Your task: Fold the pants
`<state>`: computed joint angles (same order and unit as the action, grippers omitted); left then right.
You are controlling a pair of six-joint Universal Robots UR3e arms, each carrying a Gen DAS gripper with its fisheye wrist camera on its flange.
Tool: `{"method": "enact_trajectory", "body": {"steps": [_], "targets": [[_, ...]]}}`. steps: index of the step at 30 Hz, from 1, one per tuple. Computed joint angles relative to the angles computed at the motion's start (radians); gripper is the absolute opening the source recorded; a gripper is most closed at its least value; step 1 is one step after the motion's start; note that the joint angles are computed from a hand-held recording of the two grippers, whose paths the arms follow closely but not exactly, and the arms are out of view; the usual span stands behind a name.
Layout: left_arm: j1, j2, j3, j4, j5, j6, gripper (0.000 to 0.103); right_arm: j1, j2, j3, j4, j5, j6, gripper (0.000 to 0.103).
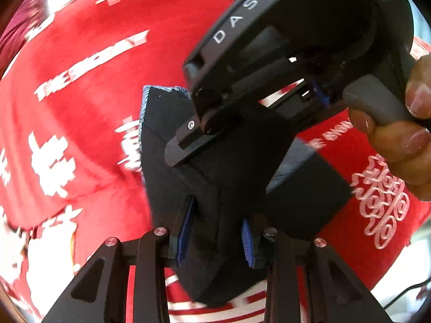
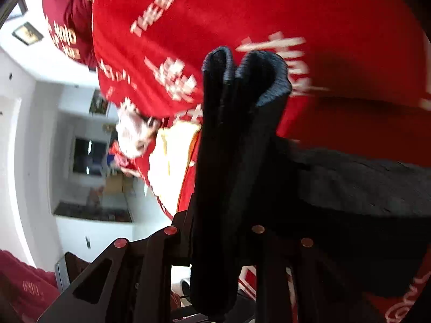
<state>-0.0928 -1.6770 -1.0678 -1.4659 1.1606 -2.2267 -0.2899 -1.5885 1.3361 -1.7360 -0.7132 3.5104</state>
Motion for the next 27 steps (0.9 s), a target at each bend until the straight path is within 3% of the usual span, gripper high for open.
{"method": "enact_trajectory", "body": {"steps": [6, 7, 10, 14, 16, 18, 21, 23, 25, 27], "targets": [[-0.236, 0.032, -0.173, 0.129, 0.099, -0.062, 0.033, -0.364, -0.410, 0.337, 0.384, 0.054, -0.342, 0.024], [-0.276, 0.029, -0.204, 0.156, 0.125, -0.076, 0.033, -0.389, -0.425, 0.399, 0.363, 0.052, -0.367, 0.023], [-0.353, 0.011, -0.280, 0.196, 0.200, -0.106, 0.033, -0.512, -0.507, 0.536, 0.473, 0.025, -0.493, 0.023], [-0.395, 0.002, -0.323, 0.202, 0.283, -0.119, 0.034, -0.534, -0.552, 0.675, 0.466, -0.007, -0.508, 0.026], [-0.386, -0.001, -0.299, 0.165, 0.289, -0.120, 0.052, -0.531, -0.569, 0.702, 0.454, -0.002, -0.509, 0.026], [-0.372, -0.015, -0.249, 0.109, 0.289, -0.150, 0.062, -0.525, -0.557, 0.693, 0.446, -0.007, -0.513, 0.026], [-0.327, -0.049, -0.137, -0.015, 0.263, -0.177, 0.064, -0.596, -0.564, 0.643, 0.593, -0.027, -0.628, 0.026], [-0.307, -0.062, -0.081, -0.075, 0.250, -0.199, 0.064, -0.568, -0.548, 0.627, 0.564, -0.036, -0.608, 0.026], [-0.286, -0.061, -0.053, -0.120, 0.238, -0.220, 0.064, -0.620, -0.574, 0.579, 0.679, -0.082, -0.695, 0.026], [-0.263, -0.051, -0.045, -0.141, 0.228, -0.221, 0.064, -0.613, -0.579, 0.561, 0.680, -0.108, -0.697, 0.027]]}}
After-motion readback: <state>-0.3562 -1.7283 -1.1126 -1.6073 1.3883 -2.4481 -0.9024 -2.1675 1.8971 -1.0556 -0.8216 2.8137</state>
